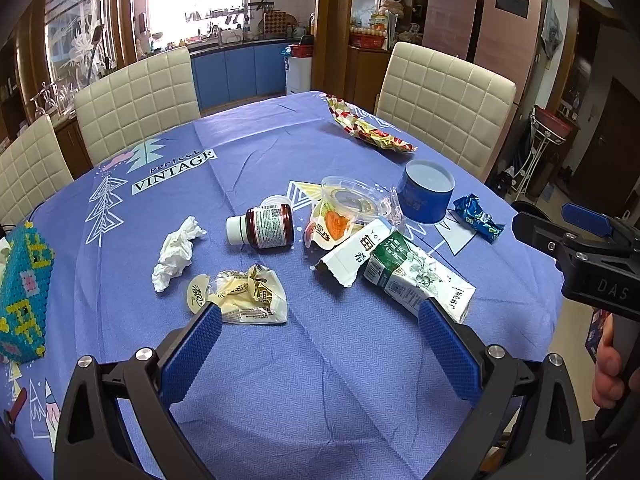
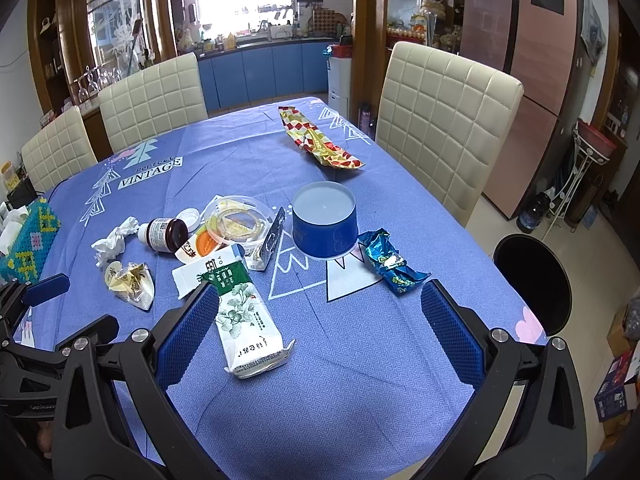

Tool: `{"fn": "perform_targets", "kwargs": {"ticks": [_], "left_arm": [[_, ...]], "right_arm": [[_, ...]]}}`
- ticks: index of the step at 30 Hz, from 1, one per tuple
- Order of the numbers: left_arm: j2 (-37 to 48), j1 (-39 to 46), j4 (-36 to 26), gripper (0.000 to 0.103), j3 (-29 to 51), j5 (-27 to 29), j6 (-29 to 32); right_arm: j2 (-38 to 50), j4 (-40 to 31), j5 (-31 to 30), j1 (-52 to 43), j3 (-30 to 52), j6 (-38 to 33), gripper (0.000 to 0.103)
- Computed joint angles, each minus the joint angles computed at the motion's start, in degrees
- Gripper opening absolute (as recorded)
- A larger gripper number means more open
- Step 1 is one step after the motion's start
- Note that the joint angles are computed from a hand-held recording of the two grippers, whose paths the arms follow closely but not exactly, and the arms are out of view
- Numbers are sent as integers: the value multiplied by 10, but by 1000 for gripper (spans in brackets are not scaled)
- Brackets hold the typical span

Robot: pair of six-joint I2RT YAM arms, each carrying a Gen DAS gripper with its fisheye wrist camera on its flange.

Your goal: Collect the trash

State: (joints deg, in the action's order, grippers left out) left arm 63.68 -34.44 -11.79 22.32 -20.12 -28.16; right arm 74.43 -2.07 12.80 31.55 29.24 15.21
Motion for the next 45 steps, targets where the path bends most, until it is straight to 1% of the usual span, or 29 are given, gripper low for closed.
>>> {"fn": "perform_targets", "kwargs": {"ticks": [17, 23, 31, 34, 36, 39, 45], "left_arm": [[2, 7, 2, 96, -2, 11, -1], [-1, 15, 3, 96, -5, 20, 2], [17, 29, 13, 96, -4, 37, 13], [24, 35, 25, 96, -7, 48, 20], [30, 38, 30, 96, -8, 45, 21], [46, 57, 42, 96, -10, 61, 27], [92, 97, 74, 96, -16, 87, 36]], "right_arm": [[3, 0, -2, 2, 0, 1, 100], [10, 7, -6, 4, -3, 2, 100], [35, 20, -16, 0, 0, -1, 100], [45, 23, -19, 1, 1, -2, 100], [57, 28, -22, 0, 3, -4, 100], [77, 37, -32, 0, 6, -8, 100], [145, 55, -66, 10, 26, -29, 100]]}}
